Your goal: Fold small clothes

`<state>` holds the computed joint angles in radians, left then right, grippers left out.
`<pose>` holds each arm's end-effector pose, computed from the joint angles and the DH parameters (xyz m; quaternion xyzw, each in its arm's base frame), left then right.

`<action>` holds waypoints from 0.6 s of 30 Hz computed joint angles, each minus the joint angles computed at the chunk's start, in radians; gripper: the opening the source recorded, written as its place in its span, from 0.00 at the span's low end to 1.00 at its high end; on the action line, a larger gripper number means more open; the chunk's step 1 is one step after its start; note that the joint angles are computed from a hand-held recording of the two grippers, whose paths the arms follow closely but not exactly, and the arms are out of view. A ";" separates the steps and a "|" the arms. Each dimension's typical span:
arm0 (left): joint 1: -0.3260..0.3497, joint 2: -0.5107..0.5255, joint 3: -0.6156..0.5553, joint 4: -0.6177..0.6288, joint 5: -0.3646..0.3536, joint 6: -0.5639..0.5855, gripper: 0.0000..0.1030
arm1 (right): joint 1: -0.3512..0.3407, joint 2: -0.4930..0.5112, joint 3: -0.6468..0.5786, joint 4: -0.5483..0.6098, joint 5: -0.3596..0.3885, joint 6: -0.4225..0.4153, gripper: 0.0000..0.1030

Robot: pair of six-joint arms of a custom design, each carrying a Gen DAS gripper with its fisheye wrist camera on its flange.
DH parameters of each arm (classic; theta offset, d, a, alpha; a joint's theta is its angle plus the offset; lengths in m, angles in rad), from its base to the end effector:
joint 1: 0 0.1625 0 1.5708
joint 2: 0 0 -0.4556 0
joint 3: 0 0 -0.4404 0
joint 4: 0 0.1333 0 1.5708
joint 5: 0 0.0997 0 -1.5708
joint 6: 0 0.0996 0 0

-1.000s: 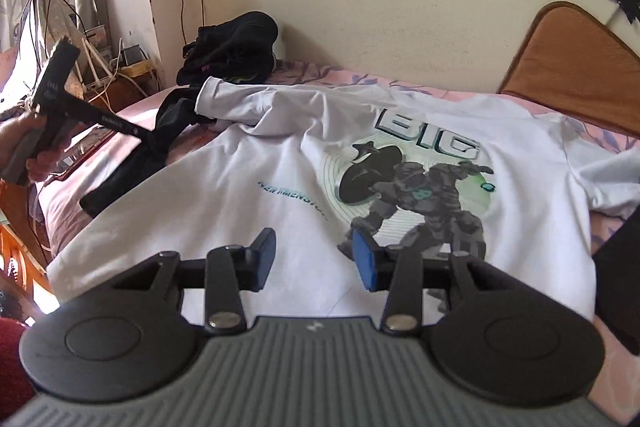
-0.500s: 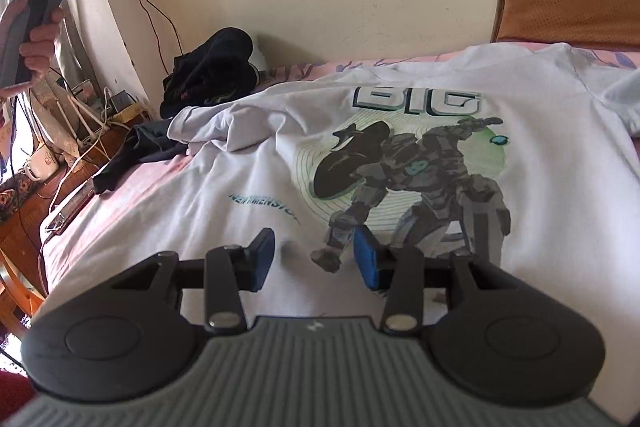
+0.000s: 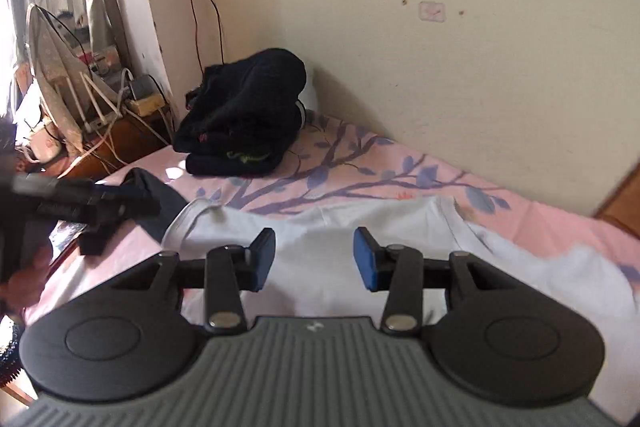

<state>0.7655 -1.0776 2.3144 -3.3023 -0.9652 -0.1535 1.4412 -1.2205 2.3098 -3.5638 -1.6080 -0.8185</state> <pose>-0.2193 -0.4742 0.1230 0.2271 0.9001 -0.3407 0.1487 0.0639 -0.5127 0.2168 0.2961 -0.8494 0.3808 0.2142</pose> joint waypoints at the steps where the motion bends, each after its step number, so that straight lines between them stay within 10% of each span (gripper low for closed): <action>1: 0.015 0.012 -0.001 -0.017 -0.018 -0.003 0.67 | 0.029 0.057 -0.074 0.053 -0.062 0.027 0.45; 8: 0.070 0.074 -0.033 -0.050 -0.091 0.025 0.10 | 0.083 0.282 -0.319 0.187 -0.316 0.071 0.38; 10: 0.077 0.105 -0.026 -0.140 -0.102 0.059 0.07 | 0.098 0.290 -0.325 0.182 -0.336 0.062 0.10; 14: 0.067 0.127 -0.008 -0.279 -0.097 0.114 0.07 | 0.126 0.353 -0.384 0.079 -0.352 -0.018 0.08; 18: 0.021 0.165 0.002 -0.374 0.042 0.160 0.08 | 0.116 0.369 -0.448 -0.050 -0.205 0.058 0.08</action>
